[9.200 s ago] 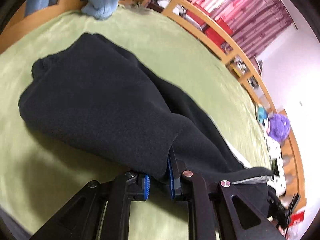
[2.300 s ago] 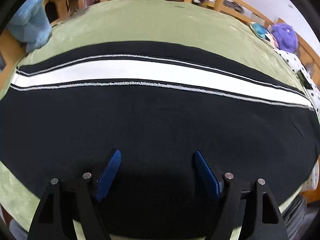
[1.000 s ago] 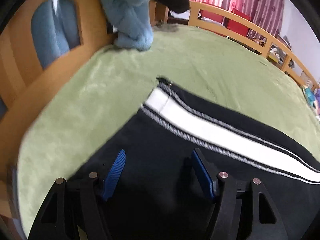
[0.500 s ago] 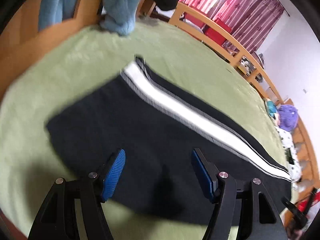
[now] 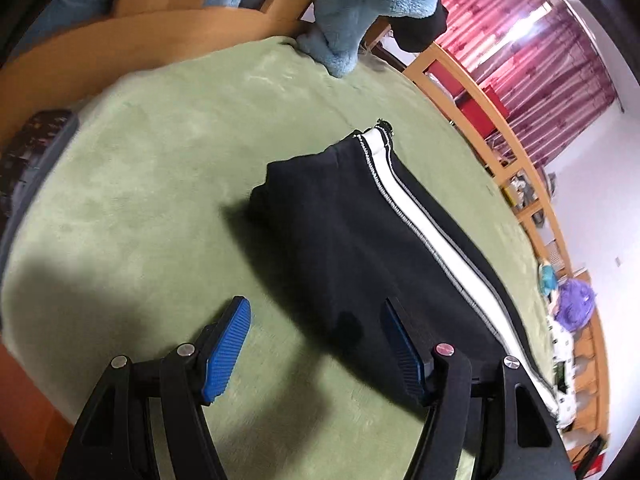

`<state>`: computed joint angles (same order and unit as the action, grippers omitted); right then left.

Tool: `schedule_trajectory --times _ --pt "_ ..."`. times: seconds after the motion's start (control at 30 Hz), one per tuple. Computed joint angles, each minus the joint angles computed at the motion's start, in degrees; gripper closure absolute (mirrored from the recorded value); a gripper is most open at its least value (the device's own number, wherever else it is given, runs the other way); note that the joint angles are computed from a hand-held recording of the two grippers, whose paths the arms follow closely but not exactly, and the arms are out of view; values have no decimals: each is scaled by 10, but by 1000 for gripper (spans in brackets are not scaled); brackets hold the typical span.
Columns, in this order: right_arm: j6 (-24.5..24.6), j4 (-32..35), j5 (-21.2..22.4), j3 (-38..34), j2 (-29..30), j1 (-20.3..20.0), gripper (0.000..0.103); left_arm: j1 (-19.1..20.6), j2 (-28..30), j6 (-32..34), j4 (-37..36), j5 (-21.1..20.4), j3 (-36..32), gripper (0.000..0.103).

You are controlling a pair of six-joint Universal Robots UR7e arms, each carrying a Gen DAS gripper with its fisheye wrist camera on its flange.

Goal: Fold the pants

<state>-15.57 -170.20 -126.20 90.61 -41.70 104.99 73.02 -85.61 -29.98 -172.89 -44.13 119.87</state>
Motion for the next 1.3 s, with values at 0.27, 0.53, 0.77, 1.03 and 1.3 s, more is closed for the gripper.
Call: schedule_trajectory --times 0.27,0.53,0.77,1.03,1.3 --pt "4 3 -21 11 -3 5 56 39 56 35 -40 -59 -58 49" --pt "29 21 -28 -1 4 1 56 54 74 15 -60 -76 -82 90" --pt "4 12 3 2 -8 -5 56 -51 74 115 -121 1 -88 91" --pt "-46 -53 38 64 -80 -35 56 -196 194 237 -101 62 -189 91" --pt "-77 -140 28 154 -183 -83 51 -229 355 194 14 -2 -293 91"
